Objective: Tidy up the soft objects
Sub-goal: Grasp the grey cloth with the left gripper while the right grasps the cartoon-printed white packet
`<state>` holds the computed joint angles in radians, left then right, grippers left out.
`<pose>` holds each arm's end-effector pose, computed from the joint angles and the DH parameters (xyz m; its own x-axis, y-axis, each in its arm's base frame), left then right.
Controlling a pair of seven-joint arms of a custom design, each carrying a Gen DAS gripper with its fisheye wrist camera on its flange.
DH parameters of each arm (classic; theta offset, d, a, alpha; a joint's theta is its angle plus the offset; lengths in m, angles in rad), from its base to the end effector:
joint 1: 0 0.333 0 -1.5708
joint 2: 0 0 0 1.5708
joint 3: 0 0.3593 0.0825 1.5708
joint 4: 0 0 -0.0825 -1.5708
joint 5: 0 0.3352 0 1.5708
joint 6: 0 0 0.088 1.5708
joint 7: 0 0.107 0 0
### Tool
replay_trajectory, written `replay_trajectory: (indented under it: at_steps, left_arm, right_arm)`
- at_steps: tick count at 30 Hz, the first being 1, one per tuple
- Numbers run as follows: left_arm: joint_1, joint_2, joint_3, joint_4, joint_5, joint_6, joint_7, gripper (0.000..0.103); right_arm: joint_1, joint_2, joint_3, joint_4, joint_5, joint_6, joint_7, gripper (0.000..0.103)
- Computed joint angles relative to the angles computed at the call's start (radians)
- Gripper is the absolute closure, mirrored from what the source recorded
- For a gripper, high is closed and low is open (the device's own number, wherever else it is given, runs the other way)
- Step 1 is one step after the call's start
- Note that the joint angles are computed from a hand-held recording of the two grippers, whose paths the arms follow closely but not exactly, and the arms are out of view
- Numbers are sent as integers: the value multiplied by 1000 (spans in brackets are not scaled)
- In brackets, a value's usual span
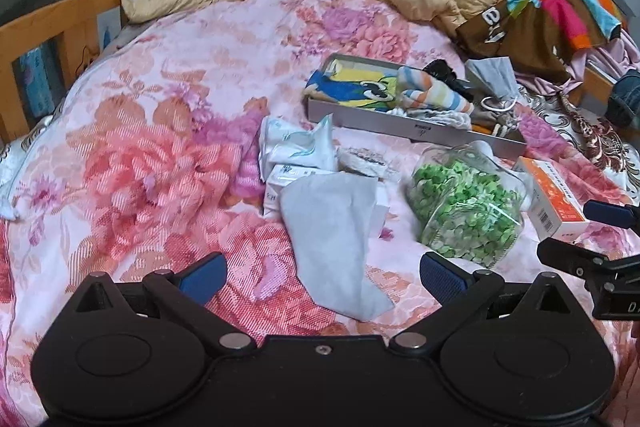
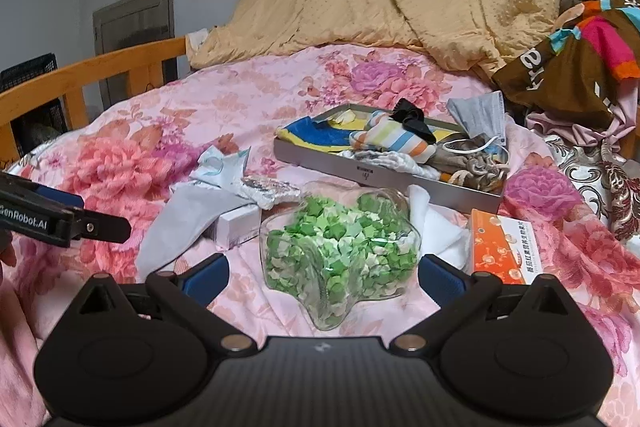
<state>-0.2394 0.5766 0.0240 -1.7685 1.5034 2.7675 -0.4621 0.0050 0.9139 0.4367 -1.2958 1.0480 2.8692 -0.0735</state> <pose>0.6335 -0.1848 0.3233 0.3954 -0.9108 0.1190 -0.5777 -0.3473 -0.7386 0.7548 0.1701 0.3210 0.7418 -0.6704 0.0178 -0.3459 -0.4053 -0.8462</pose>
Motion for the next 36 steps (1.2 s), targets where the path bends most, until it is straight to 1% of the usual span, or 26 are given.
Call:
replay_trajectory:
  at_steps: [8,11,14,17,20,22,24,25,27,31,34,36]
  left_arm:
    - [9,13,11,9,-50,1,-4,1]
    - [21,23,5,17,-126,-1,52,1]
    - [27,33,16,24,-183,30,73,1]
    - [16,48,46,39,-184,77,59,1]
    - [18,76,53,76,-221,95,130,1]
    - [26,94,56,93,-252,131,181,1]
    - [63,116,32,107,-327,184,261,1]
    - [74,128,29,114,-353,213,282,1]
    - [83,147,37,128,-393,253,308,1]
    - [114,177,12,150,-496,269,414,1]
    - [105,191,36,154,-535,307,436,1]
    - [81,199,78,150,-543,351,427,1]
  right_arm:
    - [2,22,27,18,12,54,-39,0]
    - [-3,31,43,25,20,73,-50,0]
    - [-12,40,67,30,34,94,-74,0]
    - [-20,54,93,46,51,114,-112,0]
    - [-15,67,100,62,54,131,-134,0]
    - [-1,78,91,77,41,145,-132,0]
    - [19,91,71,97,10,149,-106,0]
    - [29,98,61,110,-9,151,-88,0]
    - [34,115,71,133,-36,162,-80,0]
    - [47,143,71,183,-103,141,-34,0]
    - [86,174,37,248,-176,120,16,0]
    - [124,207,-1,322,-240,93,67,0]
